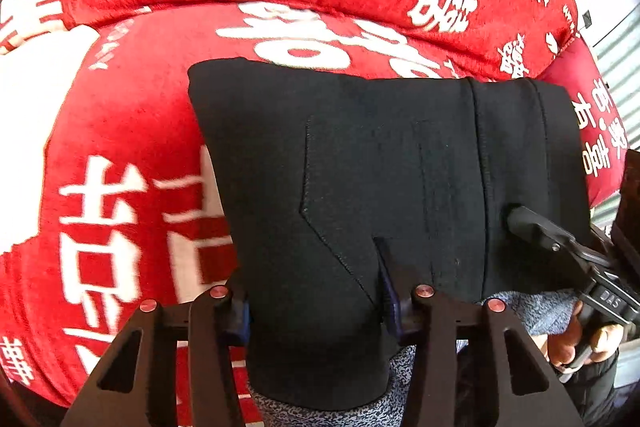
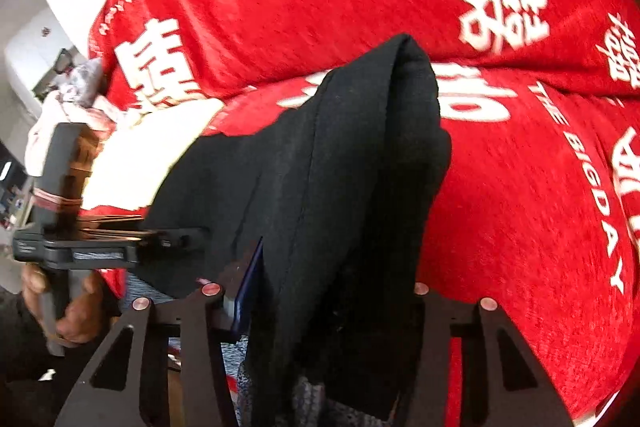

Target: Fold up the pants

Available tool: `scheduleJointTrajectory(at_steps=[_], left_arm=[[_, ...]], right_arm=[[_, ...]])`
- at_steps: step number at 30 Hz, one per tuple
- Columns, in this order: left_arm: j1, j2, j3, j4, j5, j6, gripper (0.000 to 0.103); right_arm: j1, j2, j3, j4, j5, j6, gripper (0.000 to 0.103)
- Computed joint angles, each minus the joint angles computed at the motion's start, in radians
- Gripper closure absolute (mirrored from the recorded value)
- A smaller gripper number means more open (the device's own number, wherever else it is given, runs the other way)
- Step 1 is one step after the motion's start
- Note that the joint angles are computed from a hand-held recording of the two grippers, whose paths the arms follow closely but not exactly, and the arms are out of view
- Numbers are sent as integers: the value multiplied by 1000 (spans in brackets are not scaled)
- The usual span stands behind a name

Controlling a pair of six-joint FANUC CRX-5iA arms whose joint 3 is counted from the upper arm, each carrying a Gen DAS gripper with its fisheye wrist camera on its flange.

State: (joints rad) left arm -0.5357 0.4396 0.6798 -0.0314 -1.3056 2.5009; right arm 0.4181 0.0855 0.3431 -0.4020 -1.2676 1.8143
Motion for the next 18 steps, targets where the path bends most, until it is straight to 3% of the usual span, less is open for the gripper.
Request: scheduleJointTrajectory(at_steps=[12,18], left_arm=[[83,-195,-153,-66,-84,-10,54],[144,-266,-311,-20,-41,-25,54]], right_arm=[[177,97,147,28,-16,-147,50],[233,147,151,49,-14,-206,50]])
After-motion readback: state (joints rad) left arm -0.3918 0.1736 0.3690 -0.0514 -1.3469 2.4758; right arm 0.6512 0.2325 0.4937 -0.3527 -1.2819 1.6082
